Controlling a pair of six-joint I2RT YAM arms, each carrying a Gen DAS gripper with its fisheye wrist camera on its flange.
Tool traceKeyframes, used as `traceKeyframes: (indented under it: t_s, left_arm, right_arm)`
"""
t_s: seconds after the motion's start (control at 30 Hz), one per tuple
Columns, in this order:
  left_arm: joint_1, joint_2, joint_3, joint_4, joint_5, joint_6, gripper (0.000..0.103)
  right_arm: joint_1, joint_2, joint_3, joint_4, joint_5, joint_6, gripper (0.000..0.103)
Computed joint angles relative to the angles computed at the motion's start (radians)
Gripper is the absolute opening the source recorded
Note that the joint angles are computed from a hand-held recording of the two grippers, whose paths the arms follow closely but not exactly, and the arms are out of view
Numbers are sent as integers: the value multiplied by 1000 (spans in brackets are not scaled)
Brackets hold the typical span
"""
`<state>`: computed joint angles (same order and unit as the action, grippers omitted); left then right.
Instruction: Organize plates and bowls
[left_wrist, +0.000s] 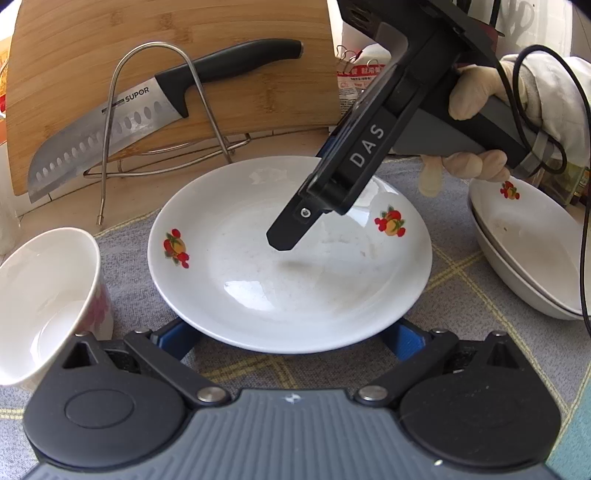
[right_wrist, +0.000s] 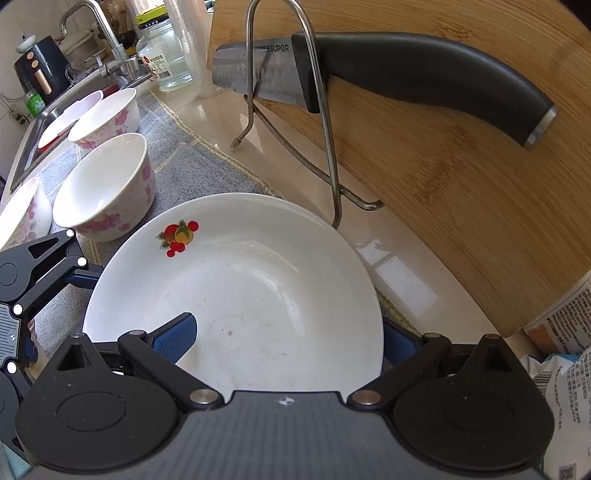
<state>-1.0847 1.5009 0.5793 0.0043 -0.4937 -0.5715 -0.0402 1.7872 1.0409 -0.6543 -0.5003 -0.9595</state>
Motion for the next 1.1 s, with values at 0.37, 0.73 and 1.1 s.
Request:
traceKeyframes:
  t_s: [0.37,0.73,1.1]
  left_arm:
    - [13,-3,-9,19,13,10,101]
    - [16,8,16,-13,15,14,101]
    - [14,7,50,-68,28,30,100]
  right_arm:
    - [1,31,42,-48,-32,-22,103]
    - [-13,56,74,-86,-60,-23,103]
    - [-20,38,57,-98,-53,-12,103]
